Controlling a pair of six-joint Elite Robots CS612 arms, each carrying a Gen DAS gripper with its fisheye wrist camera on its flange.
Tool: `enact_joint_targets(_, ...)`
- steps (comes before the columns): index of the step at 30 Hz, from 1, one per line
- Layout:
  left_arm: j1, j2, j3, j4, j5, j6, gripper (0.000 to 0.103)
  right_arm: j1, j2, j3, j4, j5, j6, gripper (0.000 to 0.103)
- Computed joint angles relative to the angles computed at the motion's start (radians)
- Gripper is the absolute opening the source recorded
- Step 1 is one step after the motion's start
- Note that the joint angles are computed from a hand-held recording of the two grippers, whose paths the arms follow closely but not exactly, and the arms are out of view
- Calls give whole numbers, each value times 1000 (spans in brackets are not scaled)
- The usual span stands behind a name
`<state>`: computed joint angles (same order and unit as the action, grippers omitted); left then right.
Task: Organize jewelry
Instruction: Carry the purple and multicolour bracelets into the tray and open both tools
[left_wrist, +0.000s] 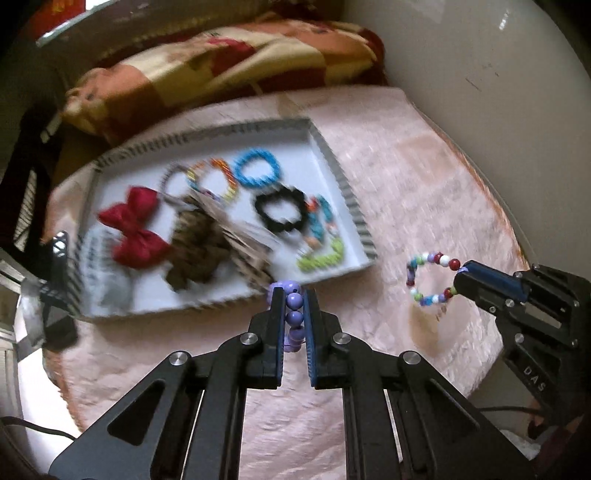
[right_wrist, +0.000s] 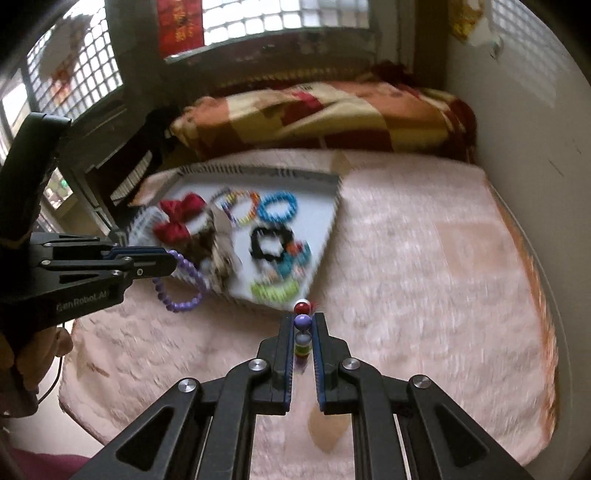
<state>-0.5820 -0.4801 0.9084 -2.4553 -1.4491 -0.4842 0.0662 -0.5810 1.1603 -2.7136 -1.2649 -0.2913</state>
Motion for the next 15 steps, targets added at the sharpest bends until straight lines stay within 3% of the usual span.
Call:
enact_joint_targets(9,48,11,-58,25,32,-59,8,23,79,-189,104,37,-43,9)
enact_joint_targets(15,69,63,-163,91,42,-94,8,36,165,-359,238,51,-81,9)
